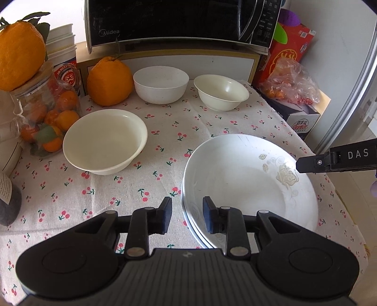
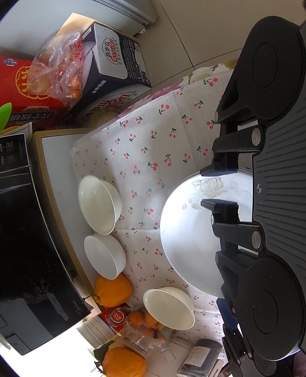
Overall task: Organize plates and bowls
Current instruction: 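Lower the white plate onto the blue plates and open both tools, then move both tools to the small white bowl by the microwave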
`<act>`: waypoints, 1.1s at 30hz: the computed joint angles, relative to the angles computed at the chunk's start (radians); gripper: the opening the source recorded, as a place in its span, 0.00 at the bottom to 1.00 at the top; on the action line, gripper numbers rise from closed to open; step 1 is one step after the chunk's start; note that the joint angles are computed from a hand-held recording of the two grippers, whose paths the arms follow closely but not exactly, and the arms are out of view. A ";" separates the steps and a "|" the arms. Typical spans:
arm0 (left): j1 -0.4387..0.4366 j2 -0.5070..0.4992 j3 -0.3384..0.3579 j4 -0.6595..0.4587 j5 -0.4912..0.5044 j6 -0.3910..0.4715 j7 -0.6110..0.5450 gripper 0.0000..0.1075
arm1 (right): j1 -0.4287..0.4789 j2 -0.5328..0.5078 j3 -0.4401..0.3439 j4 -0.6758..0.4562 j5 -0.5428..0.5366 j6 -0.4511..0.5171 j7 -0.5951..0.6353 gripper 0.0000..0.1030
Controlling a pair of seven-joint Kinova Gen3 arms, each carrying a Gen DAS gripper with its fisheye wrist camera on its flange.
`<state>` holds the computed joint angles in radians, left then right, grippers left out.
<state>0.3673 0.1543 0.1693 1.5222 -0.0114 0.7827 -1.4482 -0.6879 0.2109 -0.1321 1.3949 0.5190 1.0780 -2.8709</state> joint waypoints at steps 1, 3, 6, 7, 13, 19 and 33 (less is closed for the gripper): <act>0.000 -0.003 -0.002 0.003 -0.002 -0.002 0.006 0.33 | 0.000 0.002 0.000 -0.004 -0.001 0.000 0.000 0.33; -0.004 -0.011 -0.006 0.010 -0.002 -0.010 0.015 0.45 | -0.001 0.005 -0.001 -0.014 -0.003 -0.007 0.003 0.44; -0.017 -0.017 -0.011 0.010 0.009 -0.017 0.029 0.60 | -0.011 0.009 0.003 -0.028 0.015 -0.018 -0.008 0.62; -0.023 -0.020 -0.012 0.011 0.014 -0.024 0.029 0.65 | -0.012 0.013 0.004 -0.035 0.019 -0.022 -0.005 0.64; -0.017 0.015 -0.031 -0.091 -0.057 0.035 0.118 0.80 | 0.023 0.034 0.013 -0.083 -0.038 -0.074 0.061 0.73; 0.021 0.087 -0.065 -0.243 -0.163 0.053 0.247 0.92 | 0.026 0.077 0.054 -0.172 -0.004 -0.086 0.153 0.82; -0.112 0.274 -0.010 -0.428 0.119 0.031 0.081 0.88 | 0.118 0.242 0.134 -0.397 -0.094 -0.130 0.349 0.85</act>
<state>0.2552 0.4279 0.1593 1.0947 0.1077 0.8142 -1.3672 -0.5700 0.4534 0.0023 0.9978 0.4251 0.9480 -2.5222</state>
